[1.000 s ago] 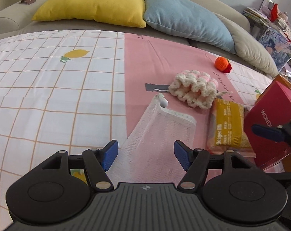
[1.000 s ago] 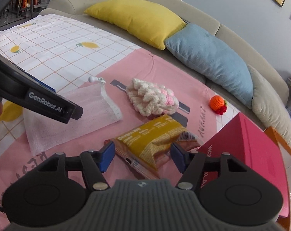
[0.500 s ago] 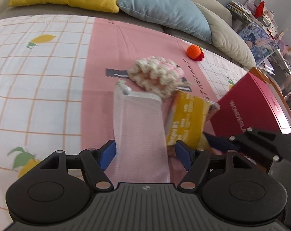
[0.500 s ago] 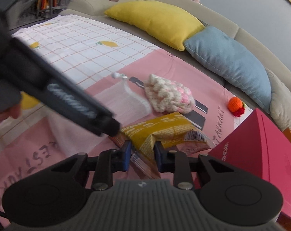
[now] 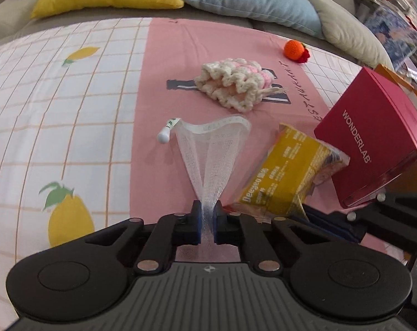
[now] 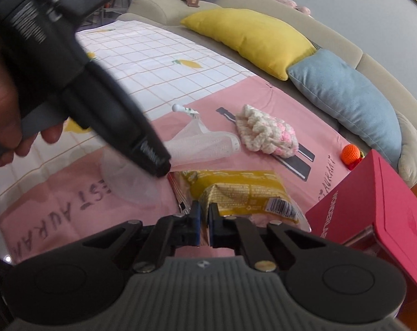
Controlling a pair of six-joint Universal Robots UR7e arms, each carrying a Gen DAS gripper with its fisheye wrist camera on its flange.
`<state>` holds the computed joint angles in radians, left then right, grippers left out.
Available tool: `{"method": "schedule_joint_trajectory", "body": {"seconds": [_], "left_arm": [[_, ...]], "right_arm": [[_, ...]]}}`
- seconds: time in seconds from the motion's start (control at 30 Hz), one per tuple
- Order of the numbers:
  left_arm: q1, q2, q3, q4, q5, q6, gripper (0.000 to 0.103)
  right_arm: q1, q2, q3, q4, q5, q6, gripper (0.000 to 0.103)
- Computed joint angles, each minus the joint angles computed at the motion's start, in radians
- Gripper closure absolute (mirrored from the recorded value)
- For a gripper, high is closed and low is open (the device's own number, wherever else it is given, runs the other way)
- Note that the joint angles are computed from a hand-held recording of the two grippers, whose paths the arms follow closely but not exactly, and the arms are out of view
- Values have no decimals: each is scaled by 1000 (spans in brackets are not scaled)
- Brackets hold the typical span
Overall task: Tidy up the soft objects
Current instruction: 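Grasp the white mesh bag with the left gripper while the right gripper grasps the yellow snack bag, then carry the mesh bag and snack bag into the cardboard box and release both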
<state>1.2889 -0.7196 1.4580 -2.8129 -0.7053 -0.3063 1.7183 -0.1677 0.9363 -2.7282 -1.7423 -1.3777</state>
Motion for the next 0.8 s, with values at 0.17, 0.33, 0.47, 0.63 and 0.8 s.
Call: {"method": "schedule_joint_trajectory", "body": {"seconds": [0.17,0.33,0.47,0.63,0.8], "left_arm": [[-34,-23,36,19,-15,-51,97],[-59,-10,34,73,-71,-50,97],[-77,10,30,97,-80,-70,97],[-90,7,45,86,-19,-126,97],[-86,-9,66,81,-1,-174,97]], "right_arm": [[-11,-77,83,39,6,-28,103],[-21,-134,89,164,-47,42,102],[-30,-156,72,229,-77,159,92],[-40,-141,-10,341,-9,395,55],[-60,-71,-147,443,38,700,47]]}}
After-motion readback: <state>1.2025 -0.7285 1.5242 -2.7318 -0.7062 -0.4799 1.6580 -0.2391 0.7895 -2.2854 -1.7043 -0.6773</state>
